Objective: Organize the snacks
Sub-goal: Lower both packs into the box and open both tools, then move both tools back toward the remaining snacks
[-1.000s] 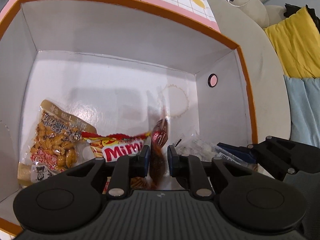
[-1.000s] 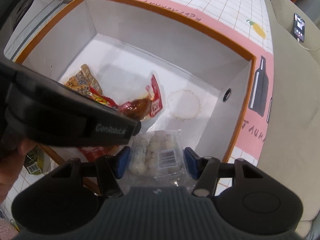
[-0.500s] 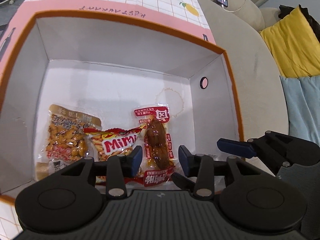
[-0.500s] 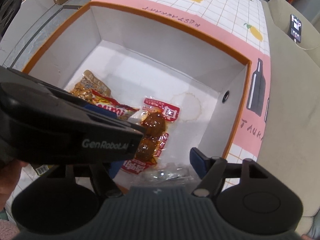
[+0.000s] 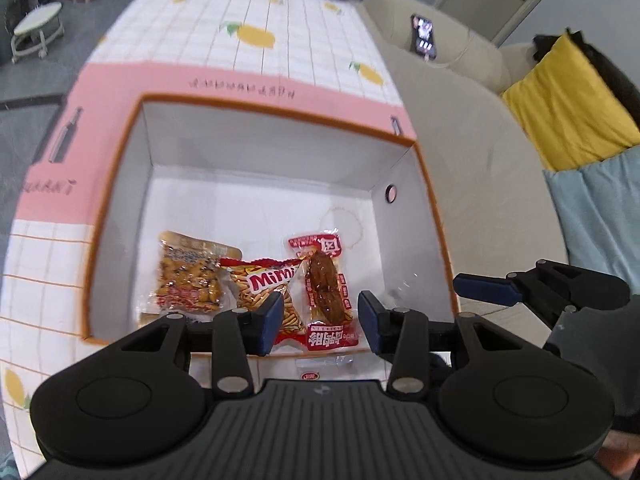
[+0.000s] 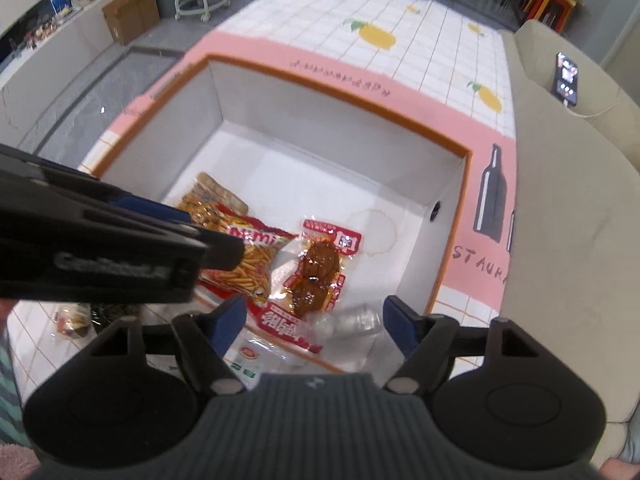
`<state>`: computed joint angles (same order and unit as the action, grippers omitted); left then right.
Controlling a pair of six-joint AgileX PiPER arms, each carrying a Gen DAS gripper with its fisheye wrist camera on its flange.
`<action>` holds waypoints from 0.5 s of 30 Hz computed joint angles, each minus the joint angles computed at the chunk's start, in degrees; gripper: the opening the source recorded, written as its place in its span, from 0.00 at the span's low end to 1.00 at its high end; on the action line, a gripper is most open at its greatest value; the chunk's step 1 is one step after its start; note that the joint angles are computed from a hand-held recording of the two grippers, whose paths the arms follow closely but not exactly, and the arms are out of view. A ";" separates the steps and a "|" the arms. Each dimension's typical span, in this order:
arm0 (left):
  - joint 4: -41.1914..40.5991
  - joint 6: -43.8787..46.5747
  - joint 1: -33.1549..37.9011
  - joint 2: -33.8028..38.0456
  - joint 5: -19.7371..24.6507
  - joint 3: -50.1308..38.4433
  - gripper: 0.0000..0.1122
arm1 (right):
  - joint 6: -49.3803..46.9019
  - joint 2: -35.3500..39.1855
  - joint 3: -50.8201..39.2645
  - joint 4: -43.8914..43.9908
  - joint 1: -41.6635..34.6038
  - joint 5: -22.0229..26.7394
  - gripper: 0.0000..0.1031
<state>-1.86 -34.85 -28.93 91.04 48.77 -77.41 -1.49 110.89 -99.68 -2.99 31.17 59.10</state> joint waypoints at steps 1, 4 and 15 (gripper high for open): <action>2.31 -1.71 -1.05 -1.62 -0.34 1.03 0.44 | 0.79 -1.67 1.97 -0.44 0.35 -1.26 0.72; 13.38 -10.44 -6.35 -5.88 0.54 3.45 0.46 | 3.50 -6.23 7.54 -1.84 1.26 -4.87 0.72; 35.39 -28.08 -25.02 -15.34 10.43 9.49 0.49 | 19.31 -23.31 28.22 -11.61 7.72 -16.15 0.72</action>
